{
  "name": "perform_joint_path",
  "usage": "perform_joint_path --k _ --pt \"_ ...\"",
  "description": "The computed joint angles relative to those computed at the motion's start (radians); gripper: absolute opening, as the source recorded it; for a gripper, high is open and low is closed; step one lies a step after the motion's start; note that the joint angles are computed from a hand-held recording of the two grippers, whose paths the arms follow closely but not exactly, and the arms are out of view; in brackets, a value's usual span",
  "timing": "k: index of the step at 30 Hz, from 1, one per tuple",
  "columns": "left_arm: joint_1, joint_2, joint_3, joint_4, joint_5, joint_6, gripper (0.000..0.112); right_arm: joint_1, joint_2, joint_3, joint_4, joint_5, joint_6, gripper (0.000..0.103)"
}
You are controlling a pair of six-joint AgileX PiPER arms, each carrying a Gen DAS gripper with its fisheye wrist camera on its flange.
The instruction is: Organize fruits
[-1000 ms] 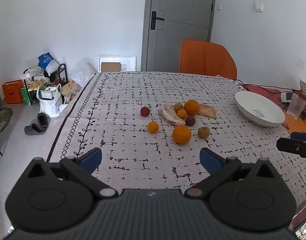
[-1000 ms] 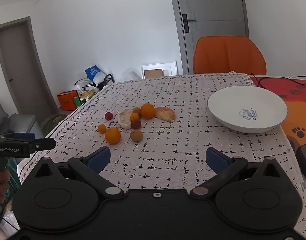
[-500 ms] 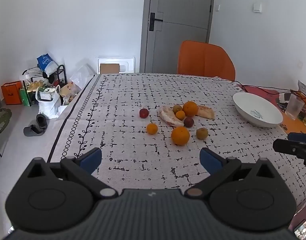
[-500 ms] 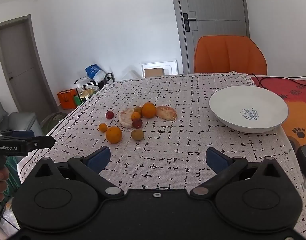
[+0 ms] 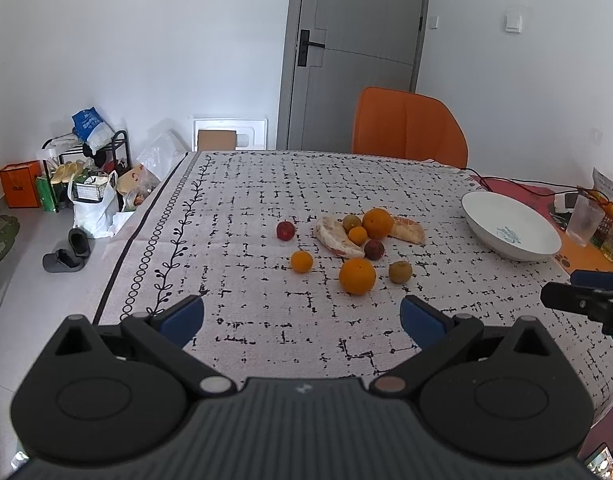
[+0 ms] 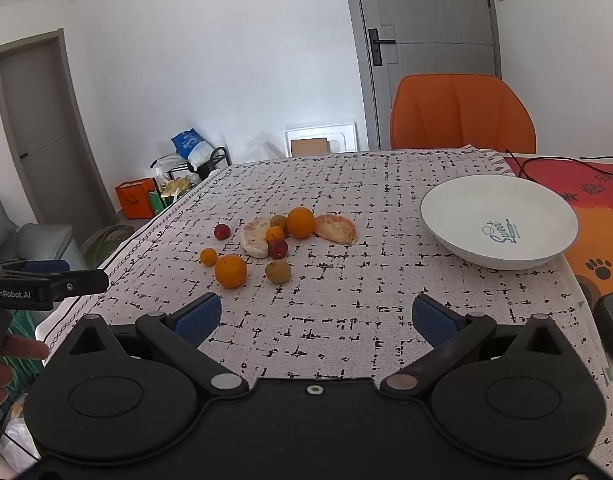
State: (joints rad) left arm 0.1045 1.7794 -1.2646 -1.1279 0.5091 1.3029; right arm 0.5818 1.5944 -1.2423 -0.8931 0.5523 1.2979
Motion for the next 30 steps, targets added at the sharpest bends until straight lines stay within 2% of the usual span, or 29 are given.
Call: perform_joint_path --k 30 --pt "0.004 0.011 -0.012 0.01 0.023 -0.008 0.103 0.002 0.0 0.004 0.0 0.003 0.005 0.103"
